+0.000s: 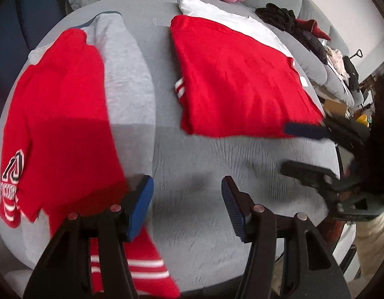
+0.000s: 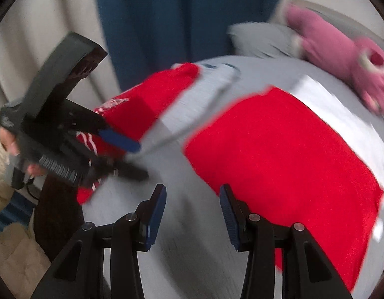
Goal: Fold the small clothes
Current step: 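Move both grippers to the side edges of the folded jersey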
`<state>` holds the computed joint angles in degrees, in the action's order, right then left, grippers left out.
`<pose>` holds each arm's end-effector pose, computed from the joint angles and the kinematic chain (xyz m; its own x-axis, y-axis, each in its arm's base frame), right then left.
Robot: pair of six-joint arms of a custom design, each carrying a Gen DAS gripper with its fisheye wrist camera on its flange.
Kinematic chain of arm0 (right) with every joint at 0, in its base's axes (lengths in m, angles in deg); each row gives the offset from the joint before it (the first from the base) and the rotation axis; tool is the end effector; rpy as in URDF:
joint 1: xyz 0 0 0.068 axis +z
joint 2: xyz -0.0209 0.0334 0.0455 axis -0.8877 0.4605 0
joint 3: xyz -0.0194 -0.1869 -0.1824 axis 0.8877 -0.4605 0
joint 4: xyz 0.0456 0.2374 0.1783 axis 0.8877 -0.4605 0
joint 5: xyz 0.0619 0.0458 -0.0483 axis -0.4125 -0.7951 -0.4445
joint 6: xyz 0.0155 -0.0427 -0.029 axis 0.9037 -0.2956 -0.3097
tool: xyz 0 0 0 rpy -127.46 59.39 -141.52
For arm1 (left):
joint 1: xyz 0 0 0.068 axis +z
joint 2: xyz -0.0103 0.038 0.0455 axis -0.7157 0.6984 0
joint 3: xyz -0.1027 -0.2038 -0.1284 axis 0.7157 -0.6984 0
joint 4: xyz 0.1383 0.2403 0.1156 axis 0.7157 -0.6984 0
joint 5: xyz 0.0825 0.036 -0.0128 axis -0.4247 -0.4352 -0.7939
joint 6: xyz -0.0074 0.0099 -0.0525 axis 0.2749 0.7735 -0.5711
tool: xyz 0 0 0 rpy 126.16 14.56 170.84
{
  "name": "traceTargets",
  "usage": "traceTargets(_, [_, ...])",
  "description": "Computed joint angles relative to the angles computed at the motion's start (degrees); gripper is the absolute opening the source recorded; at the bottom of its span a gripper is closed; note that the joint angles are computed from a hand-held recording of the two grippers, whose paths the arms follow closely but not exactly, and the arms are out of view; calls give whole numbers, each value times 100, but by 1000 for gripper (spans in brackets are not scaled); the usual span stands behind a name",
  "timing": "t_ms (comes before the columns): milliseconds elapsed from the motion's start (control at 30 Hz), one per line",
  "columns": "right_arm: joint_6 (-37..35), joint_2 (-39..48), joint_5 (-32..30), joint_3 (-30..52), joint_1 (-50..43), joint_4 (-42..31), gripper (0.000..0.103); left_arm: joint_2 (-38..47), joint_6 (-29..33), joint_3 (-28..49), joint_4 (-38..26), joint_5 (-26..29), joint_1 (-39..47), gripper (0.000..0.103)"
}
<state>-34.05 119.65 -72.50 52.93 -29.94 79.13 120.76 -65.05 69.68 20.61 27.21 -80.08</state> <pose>0.2281 0.1482 0.1279 -0.6841 -0.3777 -0.6240 -0.5297 0.8454 0.0690 0.2622 -0.1847 0.1285 -0.8374 0.4135 -0.3574 0.4921 0.8550 -0.1637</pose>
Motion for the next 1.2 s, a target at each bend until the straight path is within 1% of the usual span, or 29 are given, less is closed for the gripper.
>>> traceTargets(100, [-367, 952, 156, 623, 273, 200, 41, -295, 70, -278, -31, 178, 134, 53])
traceTargets(133, [-495, 1275, 319, 849, 364, 239, 41, -311, 66, -309, -45, 181, 139, 53])
traceTargets(233, [-730, 1759, 648, 1141, 466, 303, 41, -389, 144, -445, -70, 271, 246, 53])
traceTargets(267, [-777, 1909, 769, 1238, 498, 303, 41, -242, 77, -356, -5, 264, 188, 53])
traceTargets(367, [-918, 2380, 1071, 1539, 552, 243, 41, -267, 120, -390, 1, 396, 276, 53])
traceTargets(433, [-945, 2535, 1096, 1593, 549, 300, 41, -360, 186, -447, -36, 497, 373, 53])
traceTargets(500, [-853, 2600, 1100, 1648, 539, 324, 40, -393, 218, -459, -54, 558, 443, 53])
traceTargets(533, [-822, 2586, 1090, 1669, 503, 262, 38, -398, 250, -456, -71, 576, 472, 53])
traceTargets(567, [-771, 2618, 1097, 1711, 478, 241, 34, -394, 263, -450, -86, 589, 498, 53])
traceTargets(600, [-729, 2624, 1107, 1736, 454, 214, 32, -159, 65, -346, 89, 520, 305, 53])
traceTargets(667, [-608, 2680, 1065, 1818, 384, 179, 24, -128, 31, -317, 89, 499, 273, 53])
traceTargets(800, [-504, 2668, 1076, 1848, 312, 107, 13, -120, 13, -297, 94, 406, 186, 53])
traceTargets(833, [-477, 2650, 1132, 1855, 332, 82, 8, -112, -9, -287, 102, 407, 183, 53])
traceTargets(933, [-343, 2441, 1029, 1775, 278, 61, 6, -122, -125, -275, 171, 388, 198, 53])
traceTargets(1033, [-191, 1996, 815, 1519, 104, 29, 6, -167, -271, -251, 352, 389, 214, 53])
traceTargets(1100, [-42, 1706, 601, 1350, -51, -17, 6, -159, -492, -204, 625, 584, 265, 53])
traceTargets(1133, [8, 1582, 579, 1262, -98, -11, 6, -77, -627, -111, 703, 774, 318, 53])
traceTargets(1200, [32, 1378, 576, 1095, -155, 24, 6, 326, -1021, 318, 748, 1304, 379, 53])
